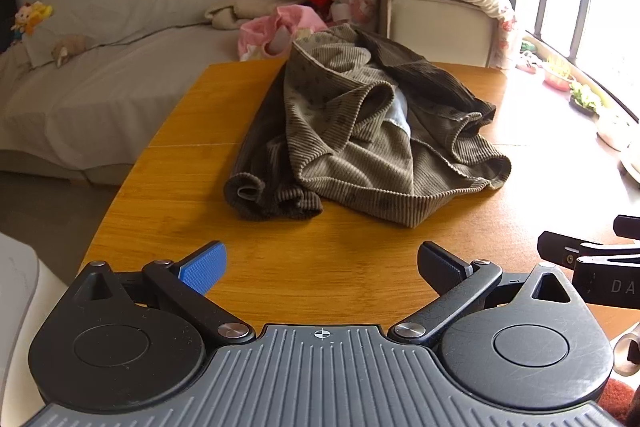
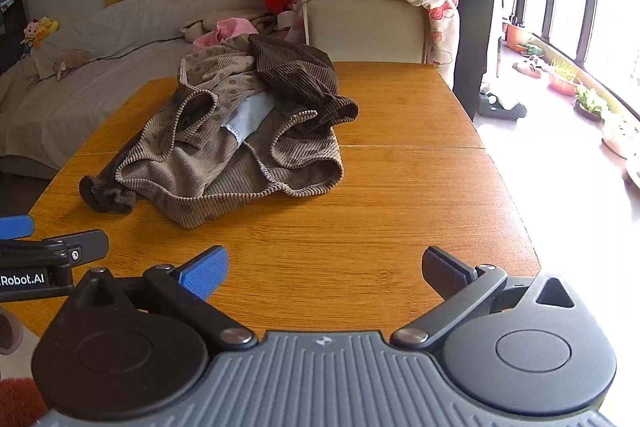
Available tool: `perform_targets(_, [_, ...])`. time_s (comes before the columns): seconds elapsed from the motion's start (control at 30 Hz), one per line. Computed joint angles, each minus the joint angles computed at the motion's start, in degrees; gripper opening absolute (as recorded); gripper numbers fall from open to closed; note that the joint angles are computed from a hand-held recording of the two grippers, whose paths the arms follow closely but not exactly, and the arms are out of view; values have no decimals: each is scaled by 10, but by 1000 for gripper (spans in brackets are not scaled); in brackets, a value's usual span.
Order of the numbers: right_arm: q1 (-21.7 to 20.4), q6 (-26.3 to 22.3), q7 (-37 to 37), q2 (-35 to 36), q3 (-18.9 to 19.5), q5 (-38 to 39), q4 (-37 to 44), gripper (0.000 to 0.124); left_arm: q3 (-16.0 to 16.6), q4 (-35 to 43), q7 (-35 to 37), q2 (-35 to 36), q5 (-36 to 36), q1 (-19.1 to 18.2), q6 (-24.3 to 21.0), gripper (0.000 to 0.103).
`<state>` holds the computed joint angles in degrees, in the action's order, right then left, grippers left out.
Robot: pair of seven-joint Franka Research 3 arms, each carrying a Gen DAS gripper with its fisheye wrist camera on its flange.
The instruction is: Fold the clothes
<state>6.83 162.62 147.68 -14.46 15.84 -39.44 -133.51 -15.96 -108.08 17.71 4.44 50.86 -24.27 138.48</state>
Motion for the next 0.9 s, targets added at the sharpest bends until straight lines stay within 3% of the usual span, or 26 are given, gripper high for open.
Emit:
perform_targets(0.4, [19, -18, -37, 4, -14, 39, 5, 103, 1, 4, 11, 3, -16, 0, -5, 103])
perform_targets(0.9, [19, -28, -30, 6, -11, 43, 7, 103, 1, 3, 15, 3, -24, 0, -5, 103])
